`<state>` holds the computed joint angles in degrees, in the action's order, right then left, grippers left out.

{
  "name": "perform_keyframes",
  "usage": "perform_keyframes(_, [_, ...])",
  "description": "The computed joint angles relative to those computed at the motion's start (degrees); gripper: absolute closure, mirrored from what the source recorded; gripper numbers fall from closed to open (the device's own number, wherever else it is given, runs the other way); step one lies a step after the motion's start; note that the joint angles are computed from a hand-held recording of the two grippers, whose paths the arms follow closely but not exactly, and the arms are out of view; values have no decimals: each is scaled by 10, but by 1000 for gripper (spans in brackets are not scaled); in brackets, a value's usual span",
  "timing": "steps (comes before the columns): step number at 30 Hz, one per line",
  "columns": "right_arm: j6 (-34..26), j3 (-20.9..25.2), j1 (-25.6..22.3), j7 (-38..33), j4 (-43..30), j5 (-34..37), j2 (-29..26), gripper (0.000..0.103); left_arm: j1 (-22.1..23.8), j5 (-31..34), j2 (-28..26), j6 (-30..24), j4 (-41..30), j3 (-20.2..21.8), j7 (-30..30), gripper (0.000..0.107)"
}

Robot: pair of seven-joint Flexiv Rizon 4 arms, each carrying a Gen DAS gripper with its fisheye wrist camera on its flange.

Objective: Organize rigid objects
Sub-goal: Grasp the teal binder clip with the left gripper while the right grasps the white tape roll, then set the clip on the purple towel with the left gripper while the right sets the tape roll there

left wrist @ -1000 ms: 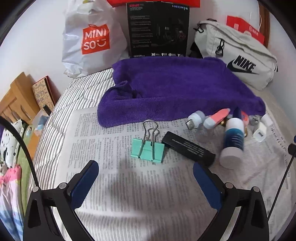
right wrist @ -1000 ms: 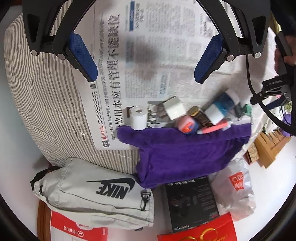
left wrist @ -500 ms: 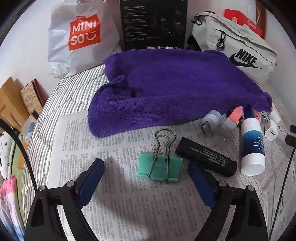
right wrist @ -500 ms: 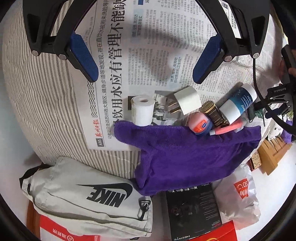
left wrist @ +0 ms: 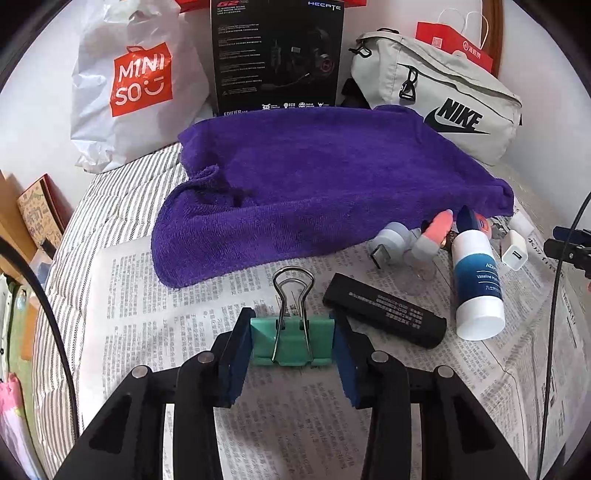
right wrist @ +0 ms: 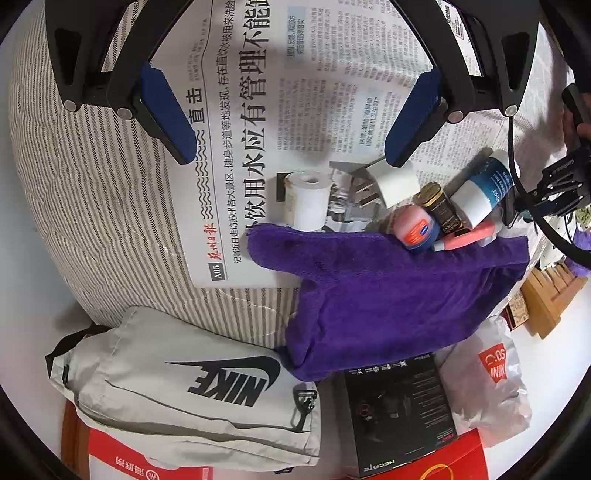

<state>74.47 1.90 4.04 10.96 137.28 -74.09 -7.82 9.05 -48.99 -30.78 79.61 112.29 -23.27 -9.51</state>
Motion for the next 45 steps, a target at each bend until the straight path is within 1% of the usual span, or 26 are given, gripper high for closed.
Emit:
perform_keyframes(2, [6, -4, -4, 11, -1, -13, -1, 2, 2, -11, 0, 15, 6, -7, 0, 68])
perform_keyframes(4, [14, -7, -8, 12, -3, -19, -5, 2, 1, -16, 1, 17, 8, -8, -11, 68])
perform_keyframes(7, [16, -8, -9, -7, -11, -7, -13, 2, -5, -7, 2, 30, 12, -3, -22, 68])
perform_keyframes(9, [15, -14, -9, -8, -20, -22, -20, 3, -5, 2, 1, 30, 11, -1, -35, 67])
perform_keyframes(11, [20, -18, -12, -14, -30, -23, -34, 11, -5, 11, 0, 29, 10, 0, -48, 67])
perform_keyframes(12, [25, -19, -13, -22, -33, -16, -39, 19, -3, 14, 0, 32, 11, -1, -51, 67])
perform_keyframes(13, [28, -15, -12, -47, -38, 15, -49, 27, -2, 17, -1, 35, 12, -3, -56, 67])
perform_keyframes(14, [33, -17, -10, -58, -39, 28, -54, 30, -1, 20, -1, 39, 13, -5, -61, 67])
perform_keyframes(15, [43, -21, -9, -66, -42, 36, -62, 36, 2, 24, -1, 43, 14, -8, -64, 67])
perform_keyframes(16, [46, -25, -5, -72, -44, 44, -67, 38, 5, 27, -2, 47, 16, -13, -67, 67])
perform_keyframes(17, [44, -33, 1, -65, -45, 35, -68, 38, 9, 31, -3, 50, 17, -17, -71, 67])
perform_keyframes(18, [44, -44, 6, -46, -47, 7, -68, 39, 13, 35, -3, 52, 19, -21, -76, 67])
perform_keyframes(19, [41, -45, 7, -45, -50, 1, -69, 47, 17, 40, -4, 54, 19, -25, -80, 67])
perform_keyframes(20, [36, -42, 8, -53, -51, 6, -70, 52, 20, 45, -5, 54, 19, -28, -84, 67])
perform_keyframes(21, [31, -40, 9, -59, -51, 10, -69, 62, 23, 51, -5, 55, 20, -30, -88, 67])
perform_keyframes(22, [27, -37, 9, -72, -51, 19, -68, 67, 25, 57, -6, 54, 19, -30, -94, 67])
perform_keyframes(24, [30, -35, 7, -85, -48, 32, -65, 73, 29, 69, -7, 54, 19, -32, -104, 67])
perform_keyframes(28, [50, -42, 2, -79, -42, 25, -61, 73, 34, 87, -8, 53, 18, -35, -126, 68])
perform_keyframes(30, [51, -40, 0, -89, -37, 36, -56, 73, 33, 98, -7, 51, 19, -31, -139, 68])
perform_keyframes(34, [64, -38, -2, -96, -31, 49, -46, 73, 27, 114, -1, 30, 15, -14, -165, 68])
perform_keyframes(36, [66, -36, -1, -104, -29, 58, -40, 73, 26, 112, 4, 18, 15, -10, -171, 68])
perform_keyframes(40, [67, -32, 3, -126, -33, 75, -32, 73, 30, 89, 16, 3, 18, -11, -168, 68])
perform_keyframes(43, [72, -29, 9, -153, -41, 102, -35, 73, 22, 74, 26, -6, 16, -1, -160, 68])
perform_keyframes(45, [78, -33, 14, -161, -48, 107, -38, 73, 13, 66, 32, -8, 11, 7, -154, 68])
